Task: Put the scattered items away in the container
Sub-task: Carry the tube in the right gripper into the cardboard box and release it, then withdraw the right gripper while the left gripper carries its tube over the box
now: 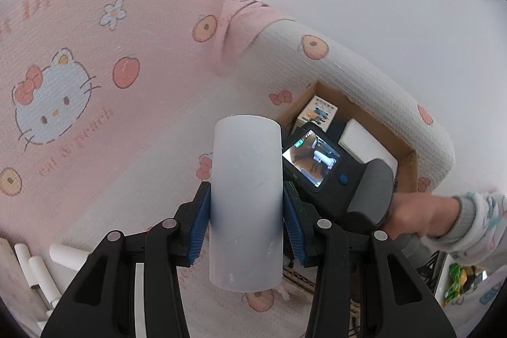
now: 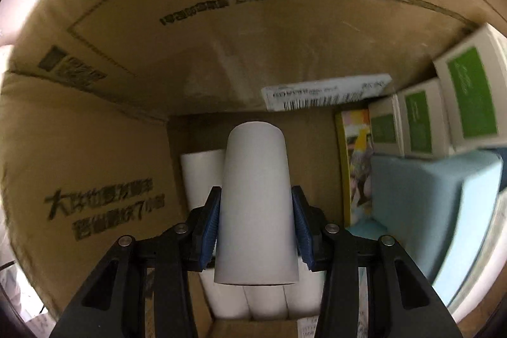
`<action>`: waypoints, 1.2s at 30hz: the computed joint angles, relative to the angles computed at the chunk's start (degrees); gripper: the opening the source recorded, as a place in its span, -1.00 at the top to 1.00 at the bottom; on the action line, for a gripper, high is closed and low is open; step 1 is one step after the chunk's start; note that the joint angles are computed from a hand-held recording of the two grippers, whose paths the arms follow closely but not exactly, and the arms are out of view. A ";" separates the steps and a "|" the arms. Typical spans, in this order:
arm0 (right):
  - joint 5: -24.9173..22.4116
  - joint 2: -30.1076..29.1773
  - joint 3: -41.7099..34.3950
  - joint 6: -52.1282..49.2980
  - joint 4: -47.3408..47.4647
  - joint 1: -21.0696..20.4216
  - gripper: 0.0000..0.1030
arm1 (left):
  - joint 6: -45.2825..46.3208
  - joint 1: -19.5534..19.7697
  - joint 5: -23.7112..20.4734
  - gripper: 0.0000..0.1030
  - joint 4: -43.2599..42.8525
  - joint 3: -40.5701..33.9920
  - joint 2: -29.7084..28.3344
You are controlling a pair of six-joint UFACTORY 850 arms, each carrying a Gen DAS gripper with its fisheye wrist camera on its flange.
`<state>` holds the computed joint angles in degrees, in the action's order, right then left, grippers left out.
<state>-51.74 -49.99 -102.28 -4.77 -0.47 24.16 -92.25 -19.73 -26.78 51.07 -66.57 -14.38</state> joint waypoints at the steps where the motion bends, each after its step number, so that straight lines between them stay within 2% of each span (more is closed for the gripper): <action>1: 0.66 -0.11 0.07 1.19 -1.28 0.14 0.22 | -0.15 0.15 0.20 0.07 -0.22 0.22 0.12; 4: 1.78 0.06 0.69 -0.75 -0.84 0.22 0.22 | 0.02 0.53 0.56 0.07 -0.90 0.78 0.37; 8: -0.41 -0.64 -0.08 -4.83 3.48 -0.30 0.22 | -0.16 0.76 1.42 0.07 -1.55 1.06 0.29; 14: -2.73 -1.64 -1.08 -1.67 -0.65 -0.15 0.20 | -1.15 0.50 2.39 0.07 -1.00 1.45 0.27; 20: -5.04 -2.21 -2.30 -2.47 3.81 -1.94 0.21 | 0.35 0.37 2.56 0.07 -2.61 1.03 -0.27; 24: -5.77 -3.08 -3.20 1.77 1.88 -2.31 0.22 | 0.49 0.35 2.99 0.07 -2.89 1.06 -0.38; 26: -7.57 -3.95 -4.17 0.71 5.18 -3.21 0.32 | 0.41 0.22 2.58 0.07 -2.69 0.96 -0.50; 28: -8.19 -4.15 -4.49 0.64 6.78 -3.84 0.35 | 0.37 0.21 2.54 0.07 -2.73 0.94 -0.57; 36: -12.08 -4.59 -5.85 1.17 4.09 -3.45 0.35 | 0.59 0.31 2.70 0.07 -3.48 1.21 -0.63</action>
